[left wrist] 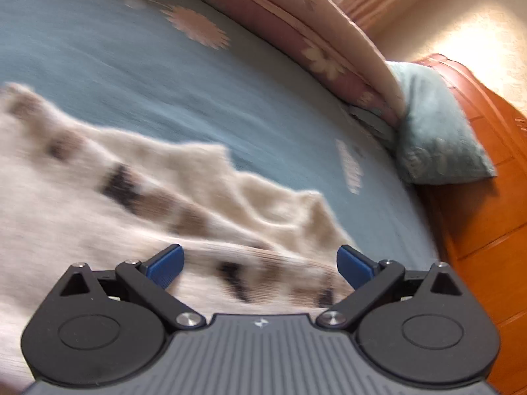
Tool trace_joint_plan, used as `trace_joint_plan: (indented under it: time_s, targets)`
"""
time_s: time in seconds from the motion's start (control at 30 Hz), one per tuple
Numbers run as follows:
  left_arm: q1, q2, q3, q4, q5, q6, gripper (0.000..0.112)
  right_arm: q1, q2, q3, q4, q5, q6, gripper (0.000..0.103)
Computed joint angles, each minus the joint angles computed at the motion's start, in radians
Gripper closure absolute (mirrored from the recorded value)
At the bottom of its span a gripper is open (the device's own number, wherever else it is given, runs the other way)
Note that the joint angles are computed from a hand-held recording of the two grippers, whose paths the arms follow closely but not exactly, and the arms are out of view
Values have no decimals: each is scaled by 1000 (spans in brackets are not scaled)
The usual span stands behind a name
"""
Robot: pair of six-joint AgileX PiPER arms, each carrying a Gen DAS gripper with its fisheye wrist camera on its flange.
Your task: Fold clothes
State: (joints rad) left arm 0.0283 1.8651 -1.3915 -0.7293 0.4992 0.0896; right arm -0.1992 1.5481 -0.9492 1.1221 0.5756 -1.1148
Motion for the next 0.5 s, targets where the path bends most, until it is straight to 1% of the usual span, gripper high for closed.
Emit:
trace_joint_plan:
  time_s: [0.03,0.13,0.2,0.23,0.3,0.4,0.47,0.5]
  targets:
    - [15,-9,2,21,17,-15,14,-2,0,0,5,5,-4,0]
    - [26,-71,69,-15,6,22,14,-1,-9,7,21,16,-32,0]
    - [28,-98,105,-153,36,167,14,11,-15,11,15,4,-29,0]
    - [25,-105,117,-198,61,216,14,14,-15,11,13,0,-24,0]
    - [2,-112,130,-222,83,266,14,21,-15,10,4,-4,-12,0]
    - [-27,-104,124,-133,92,201,14,27,-16,11,-7,-10,-6,0]
    - [-33,-117,137,-20,68,98,14,20,-15,10,-3,-5,-10,0]
    - [-23,-130,148,6,69,70,14,16,-13,7,-1,0,-10,0]
